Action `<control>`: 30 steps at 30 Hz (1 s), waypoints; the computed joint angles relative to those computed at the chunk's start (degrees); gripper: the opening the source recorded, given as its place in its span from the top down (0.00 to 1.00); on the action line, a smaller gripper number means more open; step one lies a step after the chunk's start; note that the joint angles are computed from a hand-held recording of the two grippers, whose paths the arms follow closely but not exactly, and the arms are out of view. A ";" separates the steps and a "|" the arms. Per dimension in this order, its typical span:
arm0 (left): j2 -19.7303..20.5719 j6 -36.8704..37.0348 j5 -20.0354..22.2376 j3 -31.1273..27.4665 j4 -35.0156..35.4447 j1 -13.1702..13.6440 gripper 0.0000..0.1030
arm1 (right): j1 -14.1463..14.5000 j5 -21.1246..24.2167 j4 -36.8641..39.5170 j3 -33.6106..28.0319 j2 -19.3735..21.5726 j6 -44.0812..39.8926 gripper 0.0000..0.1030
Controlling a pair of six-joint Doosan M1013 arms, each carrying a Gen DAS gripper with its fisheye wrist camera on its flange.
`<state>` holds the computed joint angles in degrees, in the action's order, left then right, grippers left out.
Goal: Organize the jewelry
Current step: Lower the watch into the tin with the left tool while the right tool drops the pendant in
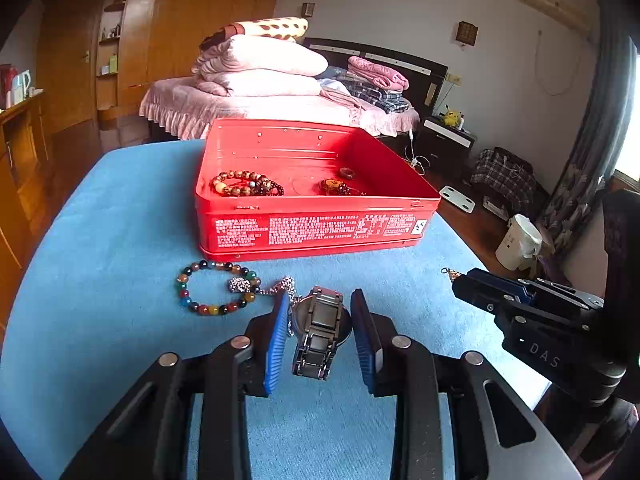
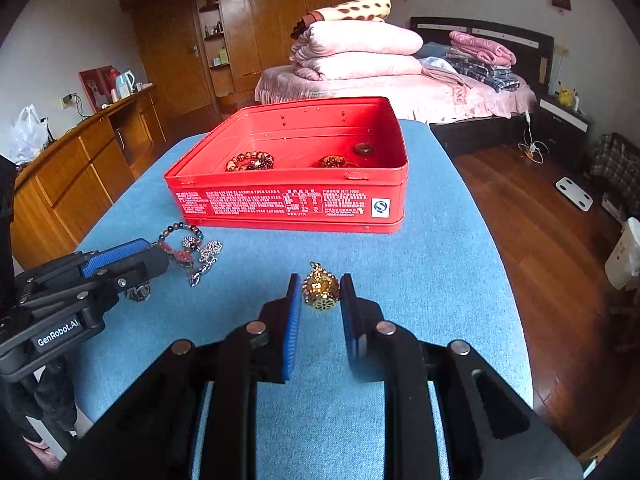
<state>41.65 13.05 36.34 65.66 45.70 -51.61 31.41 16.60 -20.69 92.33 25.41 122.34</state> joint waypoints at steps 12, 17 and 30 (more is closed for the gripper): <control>0.99 0.33 1.27 -3.30 1.58 0.98 0.70 | -0.60 0.18 2.62 -3.49 1.14 -4.19 0.82; 1.58 1.02 1.33 -5.20 1.97 1.59 0.70 | -0.85 0.45 3.07 -5.57 1.83 -5.66 0.82; 3.86 2.65 1.73 -11.27 3.05 3.17 0.70 | -1.62 2.46 6.32 -11.74 4.45 -11.07 0.82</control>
<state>45.52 15.70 38.07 54.39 48.75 -48.43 29.79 19.06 -14.36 80.59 29.86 111.26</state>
